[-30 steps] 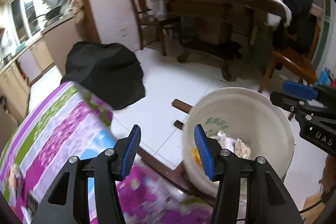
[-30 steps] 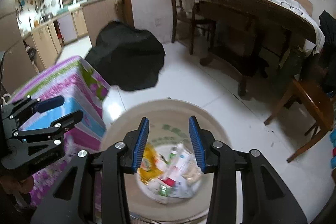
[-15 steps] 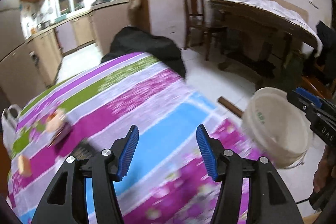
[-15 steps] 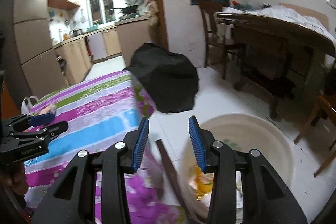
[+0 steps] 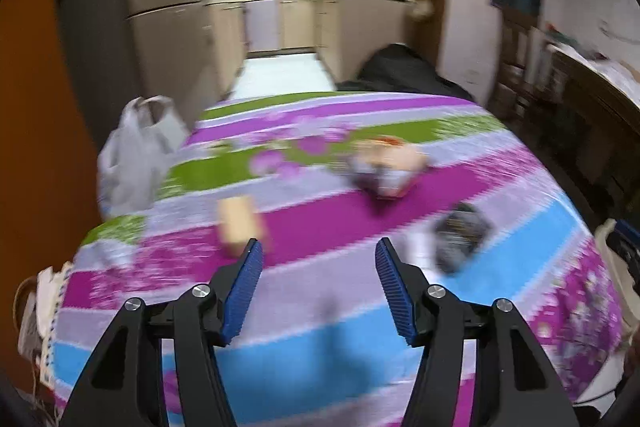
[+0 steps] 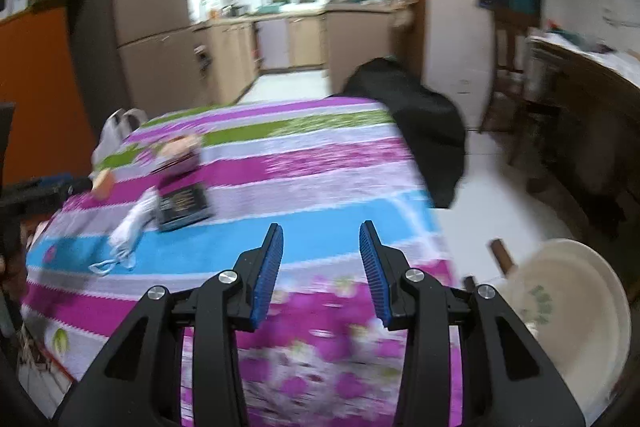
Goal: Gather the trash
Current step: 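Move both open tools back over the table trash, then grasp the yellow sponge with the left tool while the right tool grasps the black Face tissue pack, then lift the sponge and tissue pack and carry both over the bucket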
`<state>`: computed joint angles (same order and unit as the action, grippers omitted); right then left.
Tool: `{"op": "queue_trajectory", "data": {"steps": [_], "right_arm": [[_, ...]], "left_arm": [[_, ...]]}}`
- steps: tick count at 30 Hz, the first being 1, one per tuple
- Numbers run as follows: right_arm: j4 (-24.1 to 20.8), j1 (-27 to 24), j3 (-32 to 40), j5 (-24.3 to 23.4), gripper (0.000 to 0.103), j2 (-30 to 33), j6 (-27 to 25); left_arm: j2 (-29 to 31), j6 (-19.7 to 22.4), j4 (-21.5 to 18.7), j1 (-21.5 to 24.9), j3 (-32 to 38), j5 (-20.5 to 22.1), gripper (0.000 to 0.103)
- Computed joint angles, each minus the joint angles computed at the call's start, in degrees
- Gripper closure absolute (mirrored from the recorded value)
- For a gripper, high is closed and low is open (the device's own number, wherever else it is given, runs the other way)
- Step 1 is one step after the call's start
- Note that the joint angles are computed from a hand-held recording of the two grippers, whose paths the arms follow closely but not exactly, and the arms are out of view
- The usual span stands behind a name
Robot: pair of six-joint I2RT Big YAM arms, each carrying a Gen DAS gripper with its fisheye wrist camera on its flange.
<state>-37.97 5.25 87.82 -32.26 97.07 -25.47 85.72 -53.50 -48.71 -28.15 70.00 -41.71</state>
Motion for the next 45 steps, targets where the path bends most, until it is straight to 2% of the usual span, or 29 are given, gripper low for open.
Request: {"op": "queue_trajectory", "data": {"steps": [2, 3, 4, 6, 10, 15, 18, 20, 24, 26, 27, 28, 30, 36, 40, 45], "right_arm": [[-5.5, 1.7, 2.2, -1.6, 0.051, 1.3, -3.2], [-7.5, 2.5, 2.8, -2.2, 0.046, 1.7, -4.5], [-9.0, 3.2, 3.4, -2.7, 0.035, 2.0, -5.5], [-13.7, 5.2, 5.8, -3.2, 0.026, 3.5, -8.8], [-18.6, 8.6, 8.7, -1.0, 0.024, 5.9, -13.2], [-23.5, 11.0, 15.2, 0.0, 0.024, 10.7, -14.2], [-24.6, 12.0, 17.2, 1.1, 0.024, 12.3, -15.0], [-23.6, 12.9, 17.3, 2.5, 0.024, 12.7, -15.2], [-22.8, 14.6, 17.0, 5.0, 0.025, 13.3, -15.7], [-21.2, 14.9, 16.0, 6.0, 0.034, 12.9, -15.1], [-20.7, 14.9, 15.7, 6.1, 0.036, 12.7, -14.8], [-20.1, 14.9, 15.1, 5.8, 0.042, 12.3, -13.9], [-20.3, 14.5, 15.2, 4.8, 0.044, 12.2, -12.2], [-16.2, 13.2, 10.8, 2.6, 0.047, 9.6, -7.2], [-14.7, 11.2, 8.3, 1.8, 0.049, 7.3, -5.7], [-15.4, 7.8, 6.3, -0.8, 0.049, 4.9, -4.7]], "left_arm": [[-2.1, -0.5, 0.0, 1.4, -2.2, 0.5, 0.04], [-3.3, 0.5, 1.4, 2.5, -3.7, 2.0, 0.037], [-4.2, 2.0, 3.3, 3.6, -5.1, 3.7, 0.035], [-4.9, 3.0, 4.9, 5.1, -6.7, 5.0, 0.033], [-4.2, 4.6, 7.8, 7.9, -8.3, 7.9, 0.032], [-0.9, 7.0, 9.9, 11.2, -7.1, 10.9, 0.033], [0.5, 8.1, 10.8, 12.5, -6.5, 12.3, 0.037], [1.2, 8.8, 12.3, 13.4, -6.5, 14.1, 0.045], [1.9, 10.2, 14.4, 13.7, -6.8, 14.1, 0.047], [1.7, 10.6, 15.6, 13.8, -7.2, 14.7, 0.051], [1.6, 10.8, 16.1, 13.8, -7.4, 15.0, 0.052], [1.4, 10.9, 16.5, 13.8, -7.7, 15.3, 0.055], [0.8, 10.9, 18.1, 13.9, -8.6, 16.3, 0.061], [-1.3, 8.6, 21.0, 13.9, -11.2, 17.6, 0.066], [-1.9, 7.6, 20.6, 13.1, -11.8, 16.7, 0.068], [-3.0, 5.9, 18.1, 11.3, -11.9, 14.8, 0.069]]}}
